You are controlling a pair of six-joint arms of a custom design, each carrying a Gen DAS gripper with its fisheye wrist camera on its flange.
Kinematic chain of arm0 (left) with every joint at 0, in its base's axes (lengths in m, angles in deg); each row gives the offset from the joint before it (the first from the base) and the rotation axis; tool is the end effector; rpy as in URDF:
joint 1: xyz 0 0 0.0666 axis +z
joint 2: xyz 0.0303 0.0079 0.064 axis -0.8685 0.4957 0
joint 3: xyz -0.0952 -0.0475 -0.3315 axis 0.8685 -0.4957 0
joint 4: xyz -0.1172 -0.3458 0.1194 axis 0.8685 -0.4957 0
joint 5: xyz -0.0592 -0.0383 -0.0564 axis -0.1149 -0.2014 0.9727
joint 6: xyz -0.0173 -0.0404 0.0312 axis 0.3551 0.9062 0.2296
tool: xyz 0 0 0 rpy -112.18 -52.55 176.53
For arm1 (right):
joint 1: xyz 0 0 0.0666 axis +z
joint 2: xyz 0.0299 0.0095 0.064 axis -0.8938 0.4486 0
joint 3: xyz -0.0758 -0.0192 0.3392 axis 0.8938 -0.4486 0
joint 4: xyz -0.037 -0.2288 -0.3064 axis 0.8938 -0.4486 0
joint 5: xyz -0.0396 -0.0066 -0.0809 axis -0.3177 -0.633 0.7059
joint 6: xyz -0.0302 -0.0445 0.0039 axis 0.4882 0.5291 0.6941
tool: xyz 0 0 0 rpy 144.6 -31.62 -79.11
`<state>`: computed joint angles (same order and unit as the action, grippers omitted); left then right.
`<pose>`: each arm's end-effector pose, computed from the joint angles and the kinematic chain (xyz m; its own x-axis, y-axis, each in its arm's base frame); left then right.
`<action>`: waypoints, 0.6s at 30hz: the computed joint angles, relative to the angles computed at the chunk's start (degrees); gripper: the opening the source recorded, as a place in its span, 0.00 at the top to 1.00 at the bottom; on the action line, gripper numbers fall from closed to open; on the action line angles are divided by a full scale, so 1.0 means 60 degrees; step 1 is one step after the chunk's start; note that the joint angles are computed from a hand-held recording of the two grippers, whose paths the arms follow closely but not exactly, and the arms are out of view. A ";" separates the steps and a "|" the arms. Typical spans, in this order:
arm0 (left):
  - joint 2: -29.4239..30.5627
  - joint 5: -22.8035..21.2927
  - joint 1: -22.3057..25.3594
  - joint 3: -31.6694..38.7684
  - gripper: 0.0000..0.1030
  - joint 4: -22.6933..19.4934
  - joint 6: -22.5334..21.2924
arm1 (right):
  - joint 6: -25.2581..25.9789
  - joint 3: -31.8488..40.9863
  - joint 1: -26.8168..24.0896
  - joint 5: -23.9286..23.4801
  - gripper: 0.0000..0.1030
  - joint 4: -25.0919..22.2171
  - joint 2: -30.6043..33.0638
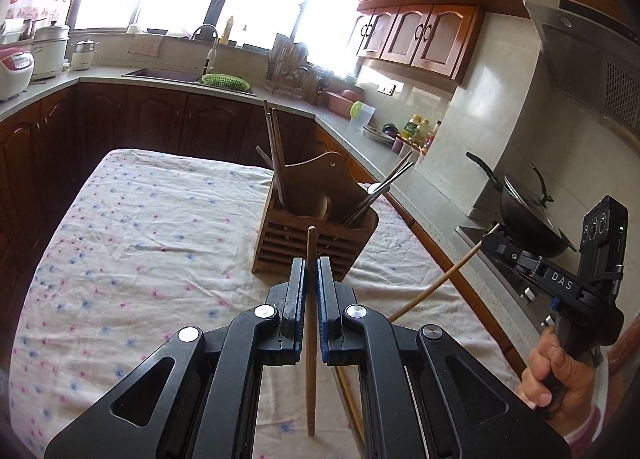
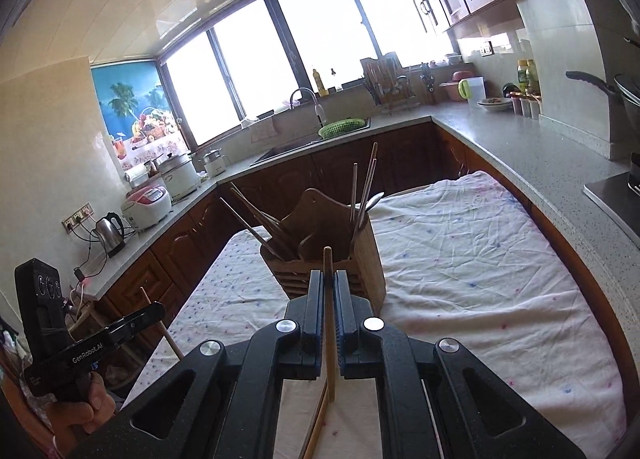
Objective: Organize utensils
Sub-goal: 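Lift the chopsticks with both tools and lower them into the wooden holder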
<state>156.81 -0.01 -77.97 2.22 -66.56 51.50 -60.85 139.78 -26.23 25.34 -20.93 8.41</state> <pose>0.4216 -0.1402 0.4651 -0.5518 -0.1465 -0.8210 0.2610 0.9047 -0.3368 0.4007 0.2919 0.4651 -0.4882 0.2186 -0.8449 -0.2011 0.9139 0.3527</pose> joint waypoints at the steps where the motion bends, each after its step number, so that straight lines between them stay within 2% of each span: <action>1: 0.0001 -0.0036 -0.0009 0.0012 0.96 0.0023 0.0011 | -0.0001 0.0024 -0.0008 -0.0016 0.95 0.0007 0.0011; 18: 0.0272 -0.0325 0.0022 0.0624 0.96 0.0504 -0.0075 | 0.0183 0.0223 -0.0143 -0.0037 0.95 0.0205 0.0065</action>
